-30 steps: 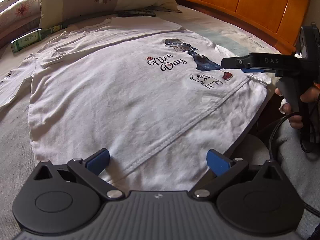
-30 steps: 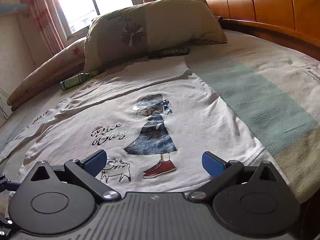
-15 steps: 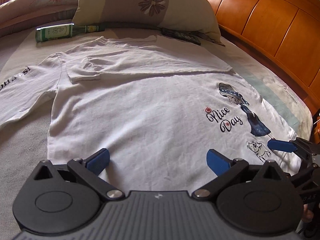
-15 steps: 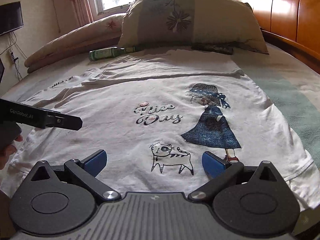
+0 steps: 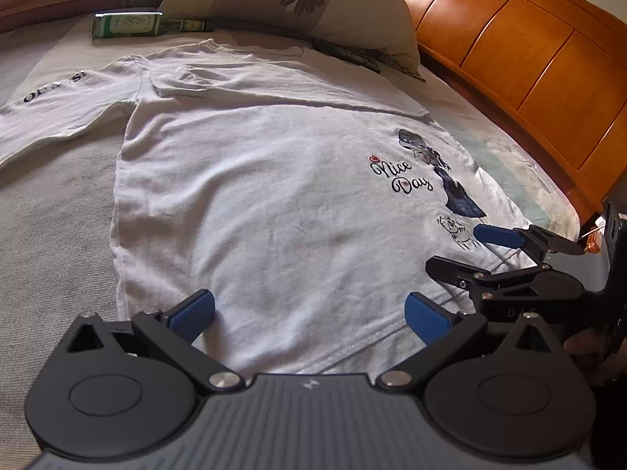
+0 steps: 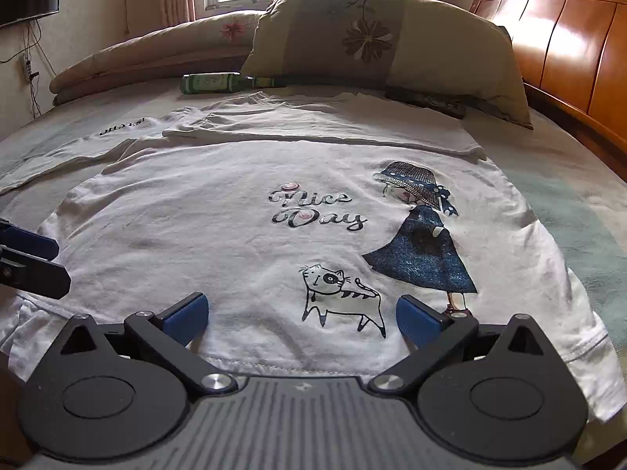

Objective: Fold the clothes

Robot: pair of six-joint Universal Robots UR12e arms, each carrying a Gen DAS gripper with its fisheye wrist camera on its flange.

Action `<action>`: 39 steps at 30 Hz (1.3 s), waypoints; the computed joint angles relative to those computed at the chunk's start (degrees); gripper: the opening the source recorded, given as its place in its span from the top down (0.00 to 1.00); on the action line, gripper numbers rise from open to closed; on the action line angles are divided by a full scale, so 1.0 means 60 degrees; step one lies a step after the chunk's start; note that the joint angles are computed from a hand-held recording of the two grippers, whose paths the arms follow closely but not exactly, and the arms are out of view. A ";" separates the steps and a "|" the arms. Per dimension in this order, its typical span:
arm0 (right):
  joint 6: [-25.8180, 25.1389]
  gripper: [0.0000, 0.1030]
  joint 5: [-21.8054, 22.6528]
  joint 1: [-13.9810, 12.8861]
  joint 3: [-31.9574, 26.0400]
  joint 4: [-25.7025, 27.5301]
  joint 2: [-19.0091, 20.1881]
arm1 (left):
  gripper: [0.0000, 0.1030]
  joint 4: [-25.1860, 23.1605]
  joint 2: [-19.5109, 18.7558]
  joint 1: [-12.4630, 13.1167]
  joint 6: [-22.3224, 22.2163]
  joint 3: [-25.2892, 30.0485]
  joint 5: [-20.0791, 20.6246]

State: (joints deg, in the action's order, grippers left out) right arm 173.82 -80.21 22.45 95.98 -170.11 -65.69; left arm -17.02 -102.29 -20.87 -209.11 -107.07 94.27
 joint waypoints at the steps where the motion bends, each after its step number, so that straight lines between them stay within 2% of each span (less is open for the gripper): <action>1: -0.0030 0.00 0.0026 -0.0010 0.0006 0.0022 -0.0011 | 0.01 -0.0103 0.0041 -0.0042 -0.0015 -0.0018 0.0031; 4: -0.0070 0.00 0.0073 -0.0027 -0.0019 0.0256 -0.0069 | 0.01 -0.0319 0.0216 0.0005 -0.0058 -0.0040 -0.0356; 8: 0.0443 0.00 0.0239 -0.0094 -0.0004 0.0213 -0.0116 | 0.01 -0.0009 0.0108 0.0081 0.0491 0.0230 0.0234; 10: 0.0737 0.00 0.0385 -0.0147 0.0005 0.0131 -0.0117 | 0.01 0.0165 -0.0098 0.0229 0.0502 0.0440 0.0350; 12: 0.0842 0.00 0.0403 -0.0163 -0.0016 0.0197 -0.0111 | 0.01 0.0226 -0.0332 0.0361 0.0302 0.0637 0.0439; 15: 0.0779 0.00 0.0320 -0.0142 -0.0007 0.0196 -0.0120 | 0.01 0.0341 -0.0565 0.0588 -0.0101 0.0750 0.0087; 18: 0.0649 0.00 0.0231 -0.0116 0.0003 0.0231 -0.0139 | 0.01 0.0105 -0.0604 0.0738 -0.0503 0.0667 -0.0181; 19: 0.0633 0.00 0.0220 -0.0113 0.0000 0.0245 -0.0140 | 0.01 0.0208 -0.0585 0.0761 -0.0506 0.0546 -0.0186; 22: 0.0734 0.00 0.0223 -0.0114 -0.0009 0.0208 -0.0125 | 0.01 0.1358 -0.0525 0.0829 -0.0427 0.0049 -0.0406; 23: 0.0780 0.00 0.0215 -0.0108 -0.0018 0.0205 -0.0116 | 0.01 0.1818 -0.0541 0.0809 -0.0301 -0.0116 -0.0361; 25: 0.0796 0.00 0.0152 -0.0081 -0.0028 0.0189 -0.0099 | 0.01 0.1894 -0.0595 0.0696 0.0409 -0.0131 -0.0129; 28: 0.0623 0.00 -0.0044 -0.0010 -0.0012 0.0144 -0.0096 | 0.01 0.1132 -0.0630 0.0513 0.1028 0.0145 0.0327; 31: 0.0575 0.00 -0.0085 0.0009 0.0060 0.0001 -0.0136 | 0.01 0.0617 -0.0514 0.0551 0.0746 0.0256 0.0213; 33: 0.0642 0.00 -0.0019 -0.0010 0.0141 -0.0174 -0.0182 | 0.01 0.0778 -0.0359 0.0612 0.0668 0.0127 0.0163; 37: 0.1046 0.00 0.0245 -0.0102 0.0310 -0.0311 -0.0317 | 0.01 0.0901 0.0131 0.0729 0.0960 -0.0228 0.1053; 39: 0.1335 0.00 0.0366 -0.0149 0.0368 -0.0339 -0.0367 | 0.01 0.0721 0.0539 0.1000 0.0736 -0.0503 0.1513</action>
State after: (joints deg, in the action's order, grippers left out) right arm 181.83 -78.02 21.55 98.18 -172.14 -67.89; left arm -12.70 -99.06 -14.87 -204.69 -110.08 103.34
